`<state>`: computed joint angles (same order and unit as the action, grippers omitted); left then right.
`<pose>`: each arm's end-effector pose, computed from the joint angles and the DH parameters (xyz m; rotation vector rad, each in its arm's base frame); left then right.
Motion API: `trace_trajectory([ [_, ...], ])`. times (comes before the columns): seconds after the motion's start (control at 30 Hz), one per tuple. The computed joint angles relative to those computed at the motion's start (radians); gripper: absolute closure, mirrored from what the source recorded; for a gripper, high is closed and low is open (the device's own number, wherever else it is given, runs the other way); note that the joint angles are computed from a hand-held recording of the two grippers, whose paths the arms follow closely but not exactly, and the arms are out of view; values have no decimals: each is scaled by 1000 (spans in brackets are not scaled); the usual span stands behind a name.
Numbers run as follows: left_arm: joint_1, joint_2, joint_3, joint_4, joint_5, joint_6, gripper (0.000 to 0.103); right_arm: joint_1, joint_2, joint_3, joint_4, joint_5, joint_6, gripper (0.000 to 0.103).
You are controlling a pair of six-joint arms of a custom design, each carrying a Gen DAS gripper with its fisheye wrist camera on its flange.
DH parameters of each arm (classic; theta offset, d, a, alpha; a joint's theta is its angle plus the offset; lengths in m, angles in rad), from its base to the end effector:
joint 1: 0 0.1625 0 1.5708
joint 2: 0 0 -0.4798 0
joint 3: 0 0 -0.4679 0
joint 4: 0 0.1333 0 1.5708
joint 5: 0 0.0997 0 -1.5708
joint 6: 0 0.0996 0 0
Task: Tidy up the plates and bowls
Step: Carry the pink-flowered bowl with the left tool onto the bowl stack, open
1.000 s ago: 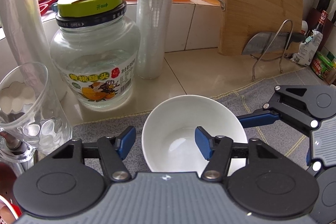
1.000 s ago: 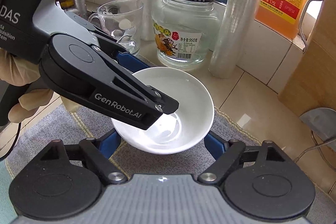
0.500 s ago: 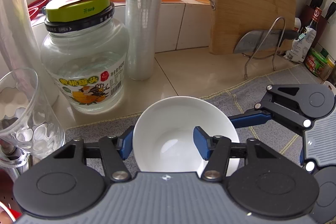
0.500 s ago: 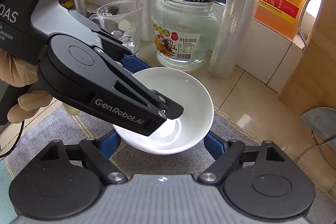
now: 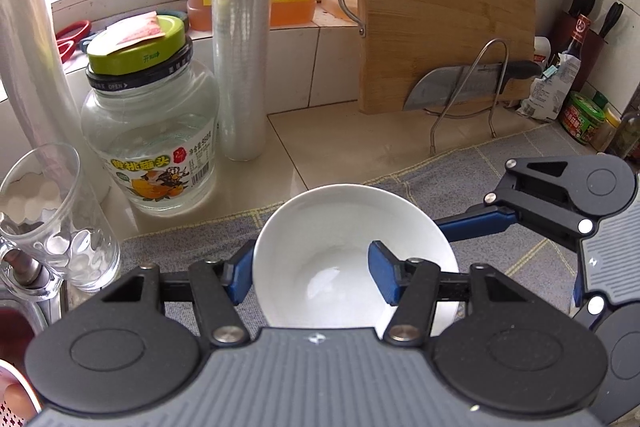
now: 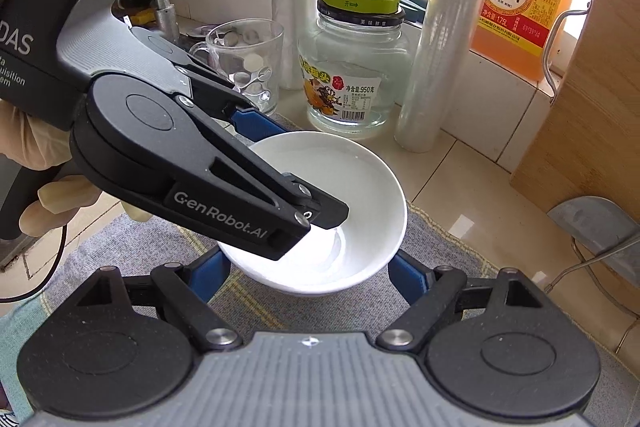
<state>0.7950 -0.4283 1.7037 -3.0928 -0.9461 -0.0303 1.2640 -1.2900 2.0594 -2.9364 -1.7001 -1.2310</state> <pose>-0.3458 -0.6260 -0.1399 0.8473 2.4517 -0.6238 -0.0685 -0.6151 0.2722 1.1127 -2.3500 0.4570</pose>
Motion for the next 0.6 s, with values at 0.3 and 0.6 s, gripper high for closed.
trace_trajectory([
  [0.3,-69,-8,40,11,24,-59,45,-26,-116,65,47,39,-20,14],
  [0.6,-132,-4,64,23,22,-103,45,-76,-229,120,109,83,-35,14],
])
